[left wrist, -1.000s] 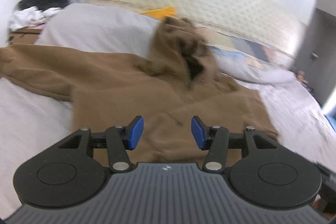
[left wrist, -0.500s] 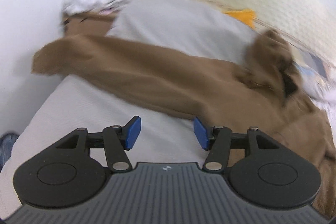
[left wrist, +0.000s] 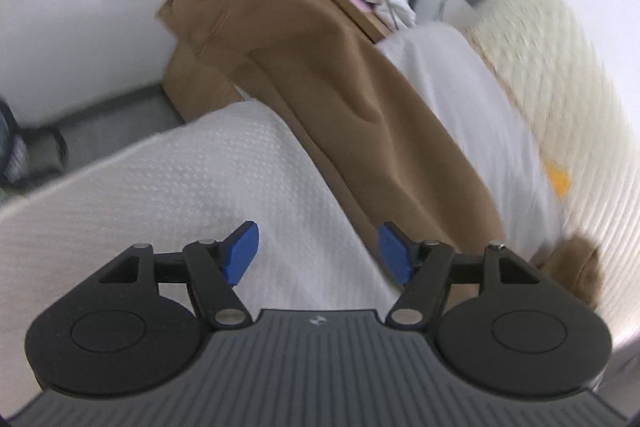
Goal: Fold large clothes
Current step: 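Move the left gripper to the cuff of the other sleeve, then grasp the other sleeve cuff with the left gripper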
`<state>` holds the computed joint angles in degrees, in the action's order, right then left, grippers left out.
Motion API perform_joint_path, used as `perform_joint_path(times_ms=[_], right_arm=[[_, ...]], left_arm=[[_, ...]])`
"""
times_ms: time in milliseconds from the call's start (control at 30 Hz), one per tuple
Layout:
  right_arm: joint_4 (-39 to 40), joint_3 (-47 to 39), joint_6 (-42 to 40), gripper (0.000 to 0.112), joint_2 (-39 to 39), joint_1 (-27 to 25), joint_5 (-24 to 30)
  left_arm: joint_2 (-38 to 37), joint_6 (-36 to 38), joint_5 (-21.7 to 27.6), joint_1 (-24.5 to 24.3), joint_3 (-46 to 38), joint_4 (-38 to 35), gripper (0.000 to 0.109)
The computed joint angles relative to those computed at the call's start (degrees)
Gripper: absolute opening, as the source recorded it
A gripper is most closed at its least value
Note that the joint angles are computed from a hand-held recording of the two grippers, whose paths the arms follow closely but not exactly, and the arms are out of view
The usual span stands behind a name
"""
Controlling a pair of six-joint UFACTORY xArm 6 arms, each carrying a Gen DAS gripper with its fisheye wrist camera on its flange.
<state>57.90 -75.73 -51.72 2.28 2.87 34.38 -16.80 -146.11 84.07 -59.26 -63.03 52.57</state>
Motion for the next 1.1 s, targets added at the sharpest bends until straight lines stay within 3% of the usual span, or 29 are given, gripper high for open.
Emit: perform_joint_path(times_ms=[167,267,500,667,733,800,833,933,1100], right_arm=[[-1.94,0.13,0.71,0.059,0.37,1.31,-1.92],[-3.19,0.00,1.82,0.059,0.64,1.74,-2.70],[-8.17,-1.45,7.28,0.059,2.60,2.16,-2.37],[-9.52,-1.46,8.86,0.058,2.81,2.39,-2.28],[-8.98,-1.78,8.49,0.059,3.15,2.32,-1.67],[-8.12,-2.58,8.62,0.060,3.83,2.08,-0.78],[-7.46,-2.74,8.35,0.061,3.92,1.98,-0.49],[-4.95,-2.87,6.66,0.061,3.84,1.67,0.24],[-0.49,-3.75,5.24,0.060,3.88,0.50,2.60]], left_arm=[[-4.72,-11.77,-9.26,6.59,9.49,8.25,0.072],[-5.16,-15.18,-12.76,11.06,11.71,11.49,0.080],[-1.31,-19.16,-8.52,17.71,8.57,9.60,0.080],[3.58,-7.89,-4.99,21.40,1.10,2.63,0.074],[6.86,-2.90,-1.77,21.78,-3.68,-0.17,0.063],[9.49,1.05,2.07,20.76,-7.98,0.05,0.030],[10.70,3.48,4.06,20.49,-10.12,0.54,0.023],[15.58,10.62,11.49,18.19,-19.22,3.21,0.019],[25.97,32.06,19.87,13.70,-40.22,12.55,0.018]])
